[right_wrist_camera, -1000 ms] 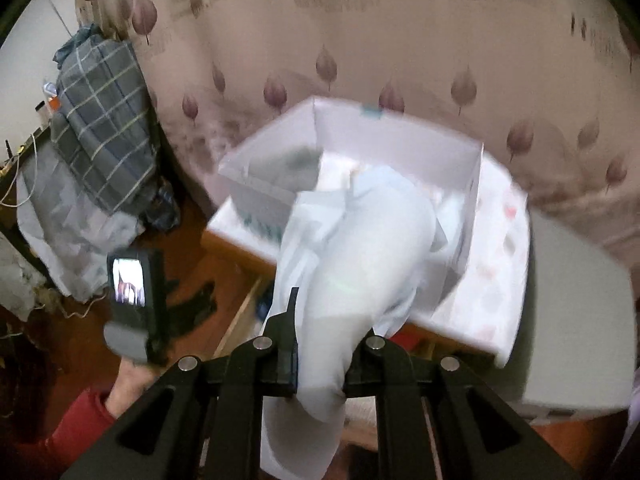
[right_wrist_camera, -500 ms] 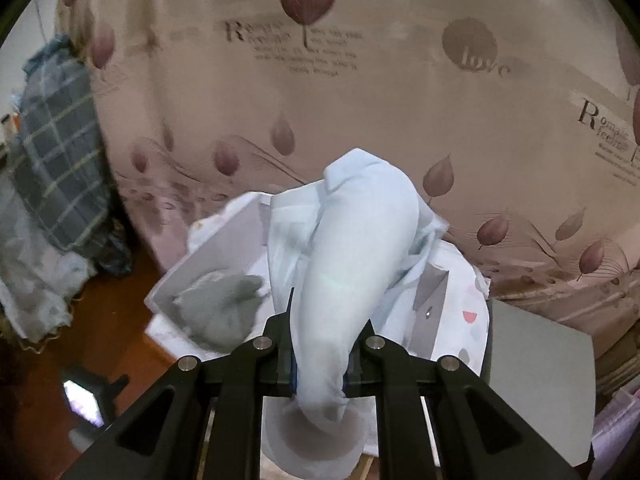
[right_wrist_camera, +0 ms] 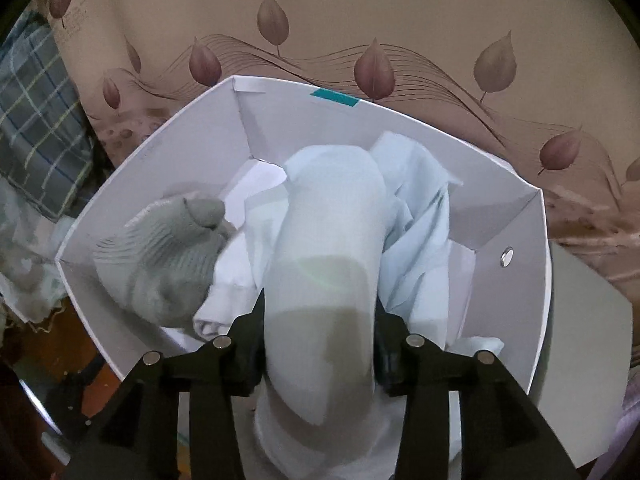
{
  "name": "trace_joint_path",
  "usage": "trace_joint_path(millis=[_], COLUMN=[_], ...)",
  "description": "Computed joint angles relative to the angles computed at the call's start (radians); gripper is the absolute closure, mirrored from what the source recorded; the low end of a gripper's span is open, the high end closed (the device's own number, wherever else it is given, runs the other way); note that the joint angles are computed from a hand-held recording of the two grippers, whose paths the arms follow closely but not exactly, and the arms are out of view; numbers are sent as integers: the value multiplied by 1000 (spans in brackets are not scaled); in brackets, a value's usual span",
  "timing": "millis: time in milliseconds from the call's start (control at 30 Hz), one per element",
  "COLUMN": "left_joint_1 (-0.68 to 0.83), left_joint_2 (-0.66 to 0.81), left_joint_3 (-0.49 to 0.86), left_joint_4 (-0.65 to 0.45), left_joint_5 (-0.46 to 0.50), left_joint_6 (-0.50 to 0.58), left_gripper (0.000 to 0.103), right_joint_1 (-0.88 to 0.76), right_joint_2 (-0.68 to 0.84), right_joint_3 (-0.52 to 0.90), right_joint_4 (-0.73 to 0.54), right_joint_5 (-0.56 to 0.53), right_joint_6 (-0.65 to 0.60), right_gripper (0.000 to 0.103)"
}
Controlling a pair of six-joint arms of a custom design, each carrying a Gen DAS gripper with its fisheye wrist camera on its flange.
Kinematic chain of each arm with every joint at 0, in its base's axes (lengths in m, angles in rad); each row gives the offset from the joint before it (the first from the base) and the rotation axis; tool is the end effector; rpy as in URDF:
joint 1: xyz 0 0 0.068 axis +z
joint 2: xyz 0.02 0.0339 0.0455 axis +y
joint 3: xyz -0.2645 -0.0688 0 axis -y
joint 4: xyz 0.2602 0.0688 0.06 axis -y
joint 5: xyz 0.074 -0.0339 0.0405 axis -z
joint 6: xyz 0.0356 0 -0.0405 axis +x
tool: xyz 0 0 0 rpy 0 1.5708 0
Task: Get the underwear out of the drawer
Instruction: 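Open the right gripper to drop the white clothing into the box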
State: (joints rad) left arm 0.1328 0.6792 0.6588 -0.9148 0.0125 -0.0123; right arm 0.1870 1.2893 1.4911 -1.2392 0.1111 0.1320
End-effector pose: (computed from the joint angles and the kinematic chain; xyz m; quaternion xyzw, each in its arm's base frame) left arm 0.1395 0.0182 0.2461 -0.0669 0.9476 0.0129 0.3123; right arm 0.2415 0.0417 0.3843 -0.0119 0.9632 -0.0111 0.2683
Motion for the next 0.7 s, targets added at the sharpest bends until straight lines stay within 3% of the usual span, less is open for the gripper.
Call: trace_joint_path(millis=[33,100,233,333,700], left_joint_1=[0,-4,12,21,16], left_joint_2=[-1,-1,-3,-3,-11], left_joint_3=[0,-1,6,6,5], left_joint_4=[0,-2,-10,-7,3], left_joint_5=[0,-2,11,14,12], left_joint_6=[1,-7,-8,-2,-2], left_gripper=[38,38,38,38,38], right_joint_1=[7,11,13,-4,-43], right_joint_2=[-4,-6,-18,-23,2], right_joint_3=[-8,-20,-44,-52,-37], right_joint_4=[9,9,5,-1,-52], right_joint_5=[10,24,27,28,-30], right_joint_6=[4,6,12,12,6], right_gripper=[51,22,18,3,0])
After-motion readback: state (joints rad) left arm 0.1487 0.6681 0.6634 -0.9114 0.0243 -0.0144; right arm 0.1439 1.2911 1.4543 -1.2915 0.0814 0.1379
